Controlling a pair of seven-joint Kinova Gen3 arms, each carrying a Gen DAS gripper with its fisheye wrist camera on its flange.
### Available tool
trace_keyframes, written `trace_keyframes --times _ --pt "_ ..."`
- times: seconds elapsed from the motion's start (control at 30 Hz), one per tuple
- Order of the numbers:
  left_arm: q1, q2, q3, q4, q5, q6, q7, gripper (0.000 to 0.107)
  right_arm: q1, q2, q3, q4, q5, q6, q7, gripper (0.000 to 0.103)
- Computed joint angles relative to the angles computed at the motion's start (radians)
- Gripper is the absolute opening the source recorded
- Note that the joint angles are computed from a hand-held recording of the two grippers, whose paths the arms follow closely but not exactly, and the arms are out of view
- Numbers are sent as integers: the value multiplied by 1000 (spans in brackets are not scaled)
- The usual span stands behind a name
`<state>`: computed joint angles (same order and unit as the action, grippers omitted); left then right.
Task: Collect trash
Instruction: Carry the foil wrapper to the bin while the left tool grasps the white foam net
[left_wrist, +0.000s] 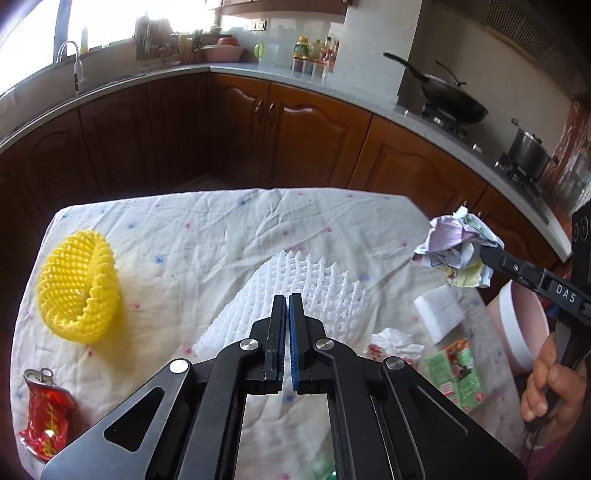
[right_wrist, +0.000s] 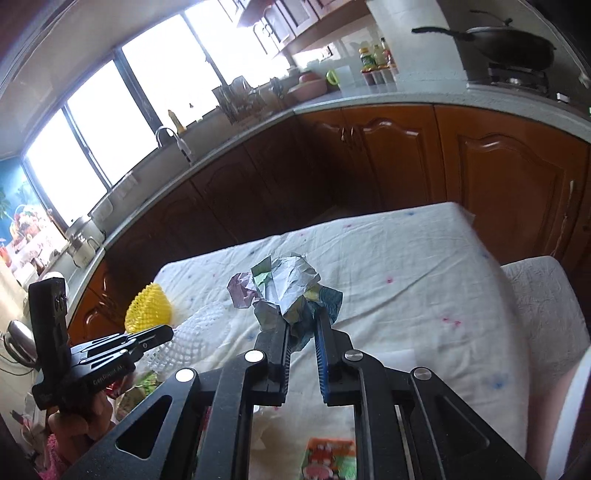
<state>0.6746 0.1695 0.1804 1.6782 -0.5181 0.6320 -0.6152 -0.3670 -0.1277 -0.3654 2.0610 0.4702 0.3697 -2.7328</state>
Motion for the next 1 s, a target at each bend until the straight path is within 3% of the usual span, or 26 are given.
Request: trace_keyframes --times 0.2,0.4,0.63,1.0 --pt "34 -47 23 5 -79 2 79 1 57 -115 -56 43 -23 26 -30 12" --pt "68 -56 65 -21 -123 0 116 1 117 -224 -91 88 -113 52 11 12" --pt "144 -21 88 -64 -154 -16 141 1 155 -381 -92 140 -241 137 88 12" --pt "255 52 59 -145 -116 -36 105 1 218 -605 -49 190 -401 290 207 12"
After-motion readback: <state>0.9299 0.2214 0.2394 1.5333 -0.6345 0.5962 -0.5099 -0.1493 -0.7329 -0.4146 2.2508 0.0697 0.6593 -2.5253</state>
